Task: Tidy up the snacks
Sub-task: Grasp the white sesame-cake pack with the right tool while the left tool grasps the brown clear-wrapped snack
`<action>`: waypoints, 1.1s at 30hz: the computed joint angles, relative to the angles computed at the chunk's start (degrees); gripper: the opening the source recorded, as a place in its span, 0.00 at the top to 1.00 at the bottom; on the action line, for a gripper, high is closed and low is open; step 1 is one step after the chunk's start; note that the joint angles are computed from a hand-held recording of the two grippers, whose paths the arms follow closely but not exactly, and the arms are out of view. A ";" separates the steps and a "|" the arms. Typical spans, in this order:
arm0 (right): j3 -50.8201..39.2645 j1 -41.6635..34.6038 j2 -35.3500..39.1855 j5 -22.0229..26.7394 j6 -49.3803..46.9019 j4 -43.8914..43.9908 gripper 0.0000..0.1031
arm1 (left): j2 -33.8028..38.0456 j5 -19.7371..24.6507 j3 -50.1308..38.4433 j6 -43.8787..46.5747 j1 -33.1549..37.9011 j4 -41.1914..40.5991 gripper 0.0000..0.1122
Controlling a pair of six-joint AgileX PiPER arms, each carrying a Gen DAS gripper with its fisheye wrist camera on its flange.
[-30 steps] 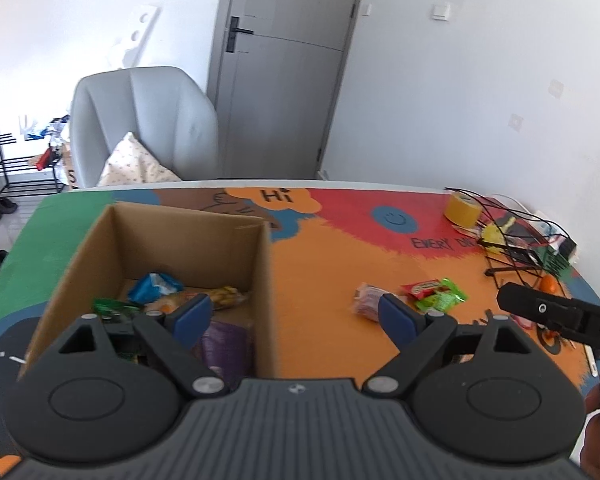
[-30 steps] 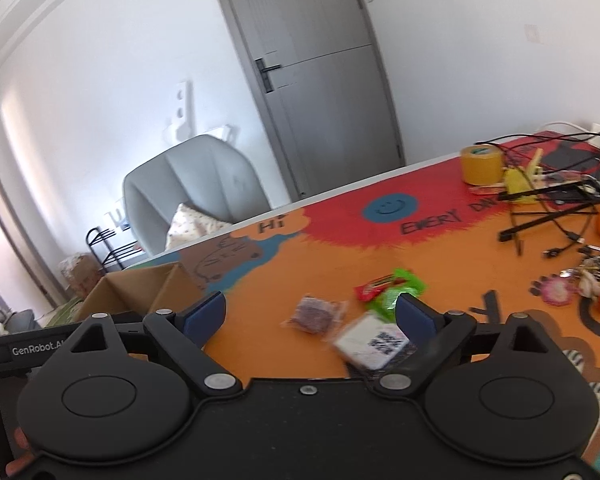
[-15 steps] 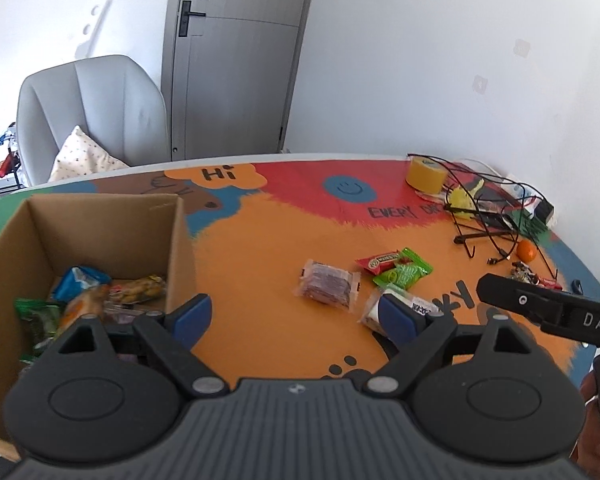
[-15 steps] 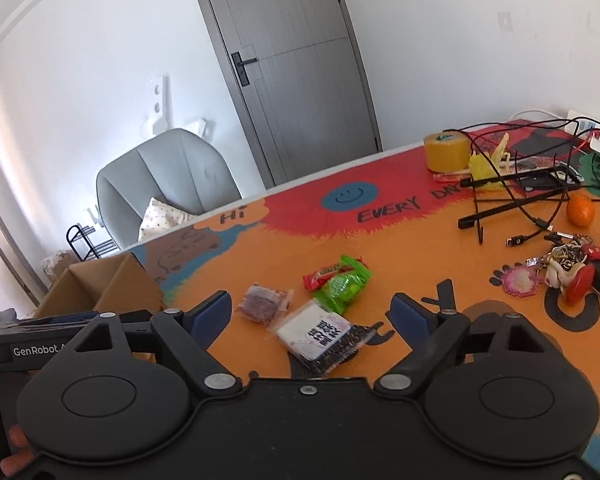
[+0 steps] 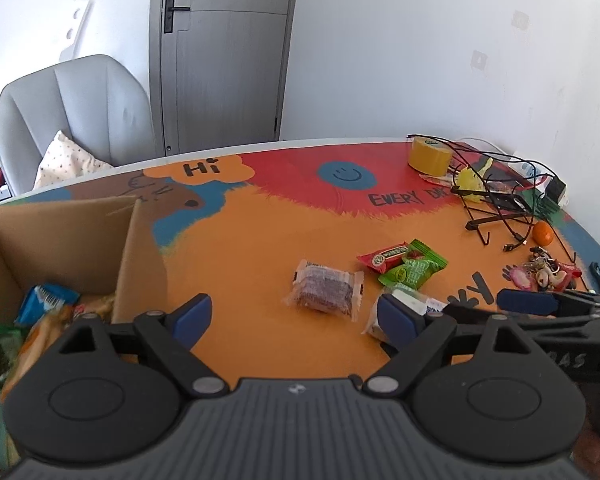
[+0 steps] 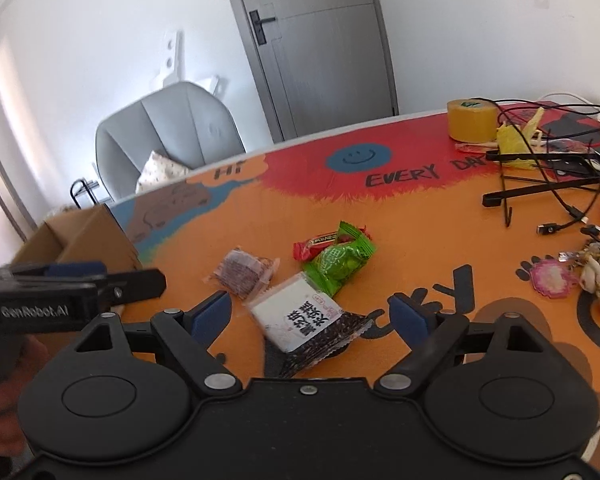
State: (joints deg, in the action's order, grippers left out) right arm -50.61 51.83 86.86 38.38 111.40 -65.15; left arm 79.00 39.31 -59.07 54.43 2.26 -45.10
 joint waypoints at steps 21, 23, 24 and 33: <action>1.32 -7.31 5.03 -12.59 -4.98 -3.00 0.30 | 5.64 -5.32 -3.60 -6.72 -9.37 5.85 0.24; 2.25 -7.65 4.15 -12.89 -4.54 -3.13 0.35 | 7.00 -5.65 -4.14 -7.94 -10.35 6.86 0.24; 2.66 -7.66 3.68 -12.65 -4.54 -2.84 0.37 | 7.50 -6.16 -4.20 -8.79 -10.99 7.60 0.24; 6.70 -8.41 -0.69 -11.05 -3.69 -0.51 0.52 | 12.11 -9.19 -5.84 -14.22 -14.52 11.89 0.24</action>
